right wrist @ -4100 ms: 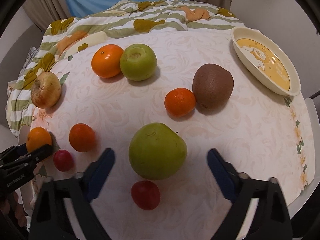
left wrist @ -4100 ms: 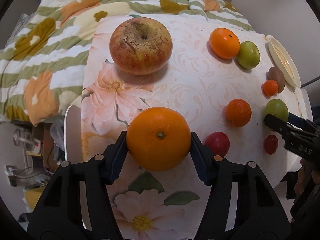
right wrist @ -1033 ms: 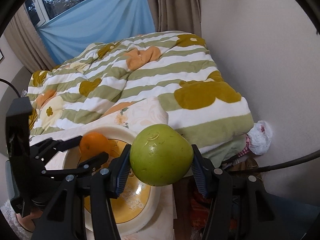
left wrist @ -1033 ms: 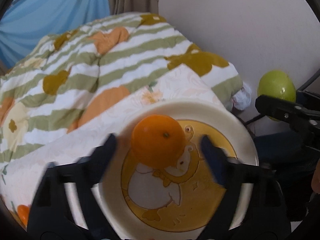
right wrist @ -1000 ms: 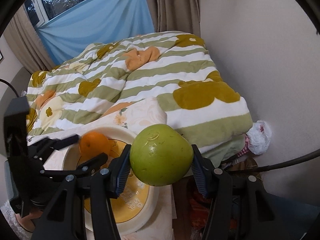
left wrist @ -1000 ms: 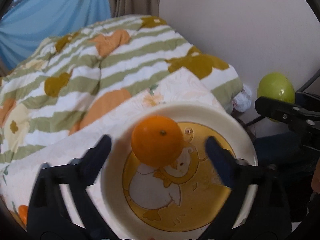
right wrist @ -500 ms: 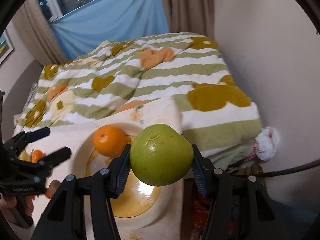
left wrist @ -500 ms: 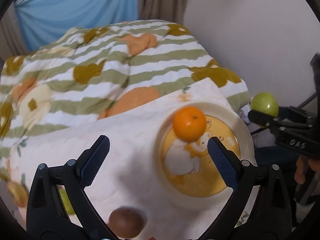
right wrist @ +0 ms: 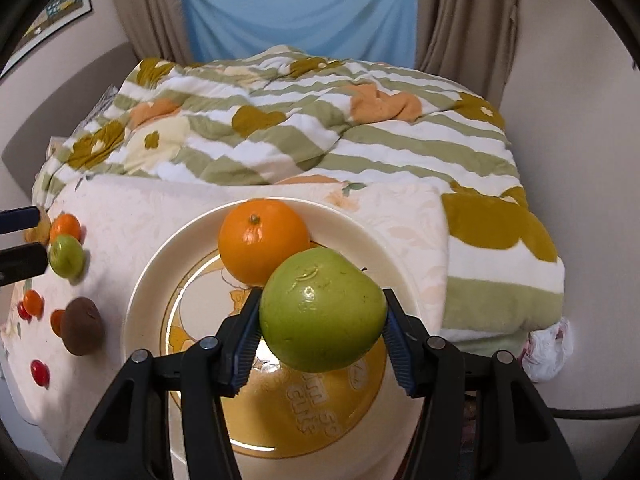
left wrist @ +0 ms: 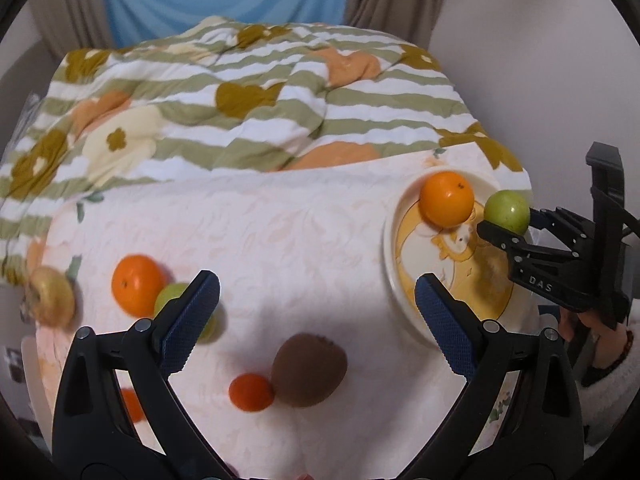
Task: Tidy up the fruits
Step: 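Release the orange with the left tool while the right tool releases the green apple, then move both tools back toward the red cherry tomatoes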
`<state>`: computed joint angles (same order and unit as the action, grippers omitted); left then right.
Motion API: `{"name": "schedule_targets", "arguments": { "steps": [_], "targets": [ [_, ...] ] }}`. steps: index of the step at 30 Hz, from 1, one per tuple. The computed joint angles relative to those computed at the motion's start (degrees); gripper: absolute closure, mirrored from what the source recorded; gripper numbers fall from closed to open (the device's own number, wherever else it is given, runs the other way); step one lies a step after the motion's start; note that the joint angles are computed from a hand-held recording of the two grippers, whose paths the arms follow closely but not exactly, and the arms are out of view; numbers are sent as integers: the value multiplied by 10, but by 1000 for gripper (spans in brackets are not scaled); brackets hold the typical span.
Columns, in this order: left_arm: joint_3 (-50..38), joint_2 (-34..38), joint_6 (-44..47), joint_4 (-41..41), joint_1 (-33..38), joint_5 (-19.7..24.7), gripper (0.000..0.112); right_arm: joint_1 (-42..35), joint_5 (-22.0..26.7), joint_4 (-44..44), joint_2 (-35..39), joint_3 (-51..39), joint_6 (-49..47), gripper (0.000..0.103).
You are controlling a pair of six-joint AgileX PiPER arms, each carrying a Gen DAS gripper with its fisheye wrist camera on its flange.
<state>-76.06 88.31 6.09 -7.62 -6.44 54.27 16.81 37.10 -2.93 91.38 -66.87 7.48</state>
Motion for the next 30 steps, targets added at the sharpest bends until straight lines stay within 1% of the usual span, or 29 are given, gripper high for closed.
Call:
{"name": "schedule_targets", "arguments": {
  "steps": [2,11,13,15,16,18,20,22,23,25,30],
  "targets": [
    [12,-9,-6,5,2,-8,9,11,-11,-31,4,4,11,51],
    [32,-22,-23,12,7,-15,9,24,-9,-86,17,2,42,50],
    [35,-26,-25,13,10,-12,9,29,-24,-107,8,12,58,40],
    [36,-32,-32,19,10,-6,9,34,-29,-119,-1,15,67,7],
    [35,-33,-31,20,12,-4,9,34,-30,-118,-6,16,68,1],
    [34,-41,-37,28,14,3,9,33,-44,-127,-23,30,86,0],
    [31,-47,-39,30,20,8,9,29,-48,-121,-35,38,86,0],
    [29,-53,-37,27,26,12,9,31,-45,-136,-44,42,103,0],
    [28,-55,-34,26,29,14,9,34,-37,-147,-47,40,115,0],
    [26,-62,-29,26,34,17,9,33,-13,-134,-51,29,108,0],
    [18,-89,-5,16,56,34,9,50,39,-141,-81,12,134,0]
  ]
}}
